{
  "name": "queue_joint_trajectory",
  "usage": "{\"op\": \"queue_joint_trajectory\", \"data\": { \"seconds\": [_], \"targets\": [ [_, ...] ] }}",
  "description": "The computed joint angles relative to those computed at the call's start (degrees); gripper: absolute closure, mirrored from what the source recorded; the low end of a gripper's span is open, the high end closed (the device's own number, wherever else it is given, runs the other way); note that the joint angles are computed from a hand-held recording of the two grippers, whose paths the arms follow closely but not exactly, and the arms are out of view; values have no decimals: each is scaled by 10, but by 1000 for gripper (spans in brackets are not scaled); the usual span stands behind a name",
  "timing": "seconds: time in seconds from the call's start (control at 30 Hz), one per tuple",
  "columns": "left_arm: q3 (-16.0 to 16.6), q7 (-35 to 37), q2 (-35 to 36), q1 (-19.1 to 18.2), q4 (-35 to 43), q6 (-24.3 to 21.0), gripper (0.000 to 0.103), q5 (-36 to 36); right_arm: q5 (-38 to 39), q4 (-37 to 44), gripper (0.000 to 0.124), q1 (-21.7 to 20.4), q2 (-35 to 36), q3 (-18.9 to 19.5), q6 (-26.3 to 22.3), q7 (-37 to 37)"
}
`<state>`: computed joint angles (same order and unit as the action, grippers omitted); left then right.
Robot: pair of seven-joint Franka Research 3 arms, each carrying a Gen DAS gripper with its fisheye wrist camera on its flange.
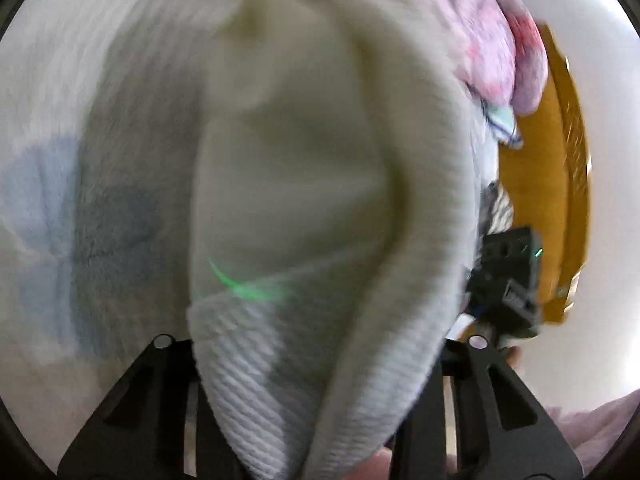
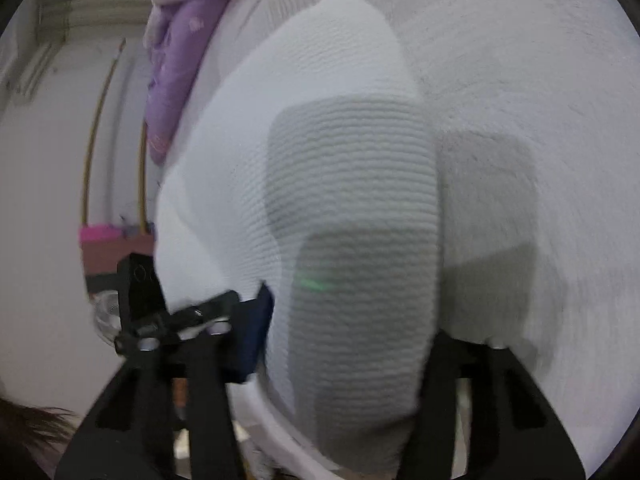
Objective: Fold large clothes
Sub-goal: 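Grasp the folded jacket with both grippers and lift it off the bed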
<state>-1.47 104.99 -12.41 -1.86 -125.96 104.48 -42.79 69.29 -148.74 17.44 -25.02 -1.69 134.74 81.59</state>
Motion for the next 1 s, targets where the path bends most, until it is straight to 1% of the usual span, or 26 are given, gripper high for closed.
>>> {"op": "queue_joint_trajectory", "data": {
  "seconds": [0.07,0.13,0.23,0.27,0.3,0.37,0.4,0.47,0.57,0.67,0.73,0.8,0.87,0.97,1.0],
  "targets": [
    [-8,-19,-13,-5,15,-7,72,16,-5,0,90,0,-24,5,-3,33],
    [-11,-47,-23,-11,29,-18,72,24,-14,-8,91,1,-54,11,0,71],
    [-18,-90,-55,-24,47,-45,72,48,-58,-24,91,-7,-119,10,-27,160],
    [-17,-103,-71,-30,51,-59,71,54,-90,-24,91,-12,-149,16,-43,197],
    [-19,-118,-72,-37,60,-63,71,55,-121,-27,91,-21,-180,8,-65,217],
    [-21,-155,-100,-52,64,-81,71,47,-163,-20,91,-29,-222,11,-95,265],
    [-20,-167,-107,-59,65,-83,71,43,-188,-13,91,-37,-251,11,-122,300],
    [-22,-202,-129,-75,69,-99,71,37,-227,-8,91,-50,-293,0,-168,334],
    [-34,-253,-144,-105,91,-112,71,29,-279,32,91,-72,-330,-8,-240,382],
    [-42,-279,-142,-135,115,-114,71,18,-321,51,91,-102,-380,-31,-309,401],
    [-47,-289,-131,-149,135,-112,70,18,-338,61,91,-125,-402,-46,-339,404],
    [-65,-300,-117,-167,160,-104,70,22,-355,66,91,-152,-421,-68,-369,400],
    [-84,-303,-80,-184,192,-85,70,30,-375,75,91,-183,-431,-99,-394,385],
    [-126,-327,-3,-216,269,-51,70,39,-406,98,91,-223,-435,-151,-438,357],
    [-138,-335,22,-224,291,-39,70,43,-424,115,90,-234,-426,-178,-456,340]
  ]
}}
